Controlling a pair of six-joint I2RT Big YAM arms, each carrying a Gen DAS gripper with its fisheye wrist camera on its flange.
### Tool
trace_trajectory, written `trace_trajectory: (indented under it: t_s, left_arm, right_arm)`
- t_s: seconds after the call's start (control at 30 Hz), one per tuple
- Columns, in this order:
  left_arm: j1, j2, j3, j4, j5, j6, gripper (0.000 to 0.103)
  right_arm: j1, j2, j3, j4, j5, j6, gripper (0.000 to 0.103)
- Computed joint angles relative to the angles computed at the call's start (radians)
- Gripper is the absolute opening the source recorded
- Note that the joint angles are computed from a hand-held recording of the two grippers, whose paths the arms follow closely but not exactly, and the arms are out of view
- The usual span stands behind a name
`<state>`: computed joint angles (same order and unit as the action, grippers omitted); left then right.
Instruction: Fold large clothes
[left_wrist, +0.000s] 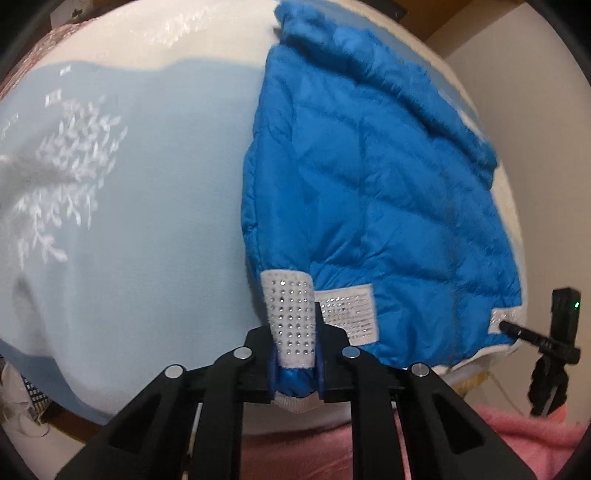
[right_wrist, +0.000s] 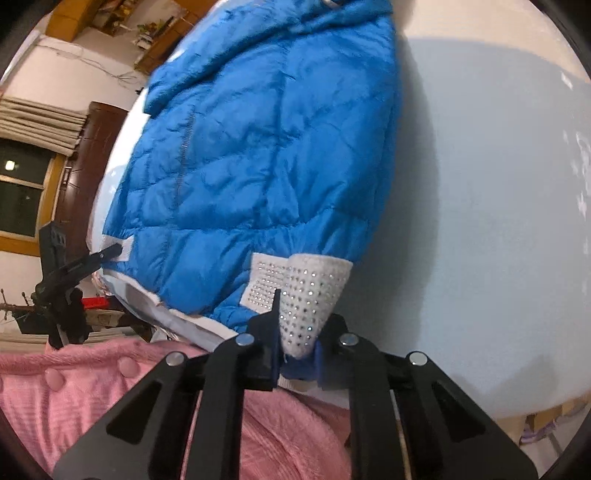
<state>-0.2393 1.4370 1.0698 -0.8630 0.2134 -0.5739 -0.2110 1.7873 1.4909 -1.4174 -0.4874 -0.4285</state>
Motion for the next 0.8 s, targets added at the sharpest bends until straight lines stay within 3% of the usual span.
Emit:
trace_trajectory:
  t_s: [0.13, 0.27, 0.37, 0.4, 0.47, 0.6, 0.67, 0.7, 0.8]
  left_arm:
    - [0.006, 0.032, 0.005, 0.015, 0.01, -0.005, 0.017]
    - [0.013, 0.037, 0.022, -0.021, 0.003, 0.058, 0.018]
    - [0.006, 0.049, 0.051, -0.07, 0.001, 0.069, 0.035]
    - [0.011, 0.049, 0.056, -0.08, 0.013, 0.071, 0.044]
    - [0.025, 0.048, 0.056, -0.099, 0.043, 0.087, 0.059]
    - [0.025, 0.053, 0.046, -0.105, 0.063, 0.097, 0.058]
    - [0.023, 0.051, 0.042, -0.098, 0.059, 0.096, 0.055]
    - [0.021, 0.051, 0.041, -0.09, 0.066, 0.09, 0.04]
    - [0.024, 0.053, 0.051, -0.09, 0.087, 0.075, 0.025]
  right_arm:
    - [0.0, 0.029, 0.01, 0.009, -0.007, 0.044, 0.012]
    - [0.013, 0.019, 0.02, 0.007, 0.038, 0.022, 0.016]
    - [0.01, -0.01, 0.02, 0.016, 0.073, 0.0, 0.031]
    - [0.006, -0.021, 0.016, 0.008, 0.076, -0.015, 0.043]
    - [0.007, -0.036, 0.003, -0.001, 0.089, -0.028, 0.046]
    - [0.001, -0.024, -0.01, -0.01, 0.097, -0.003, 0.045]
    - [-0.008, -0.011, -0.008, -0.022, 0.056, 0.012, 0.035]
    - [-0.012, -0.005, -0.004, -0.03, 0.034, 0.015, 0.029]
    - [0.0, -0.021, -0.007, -0.026, 0.056, -0.02, 0.023]
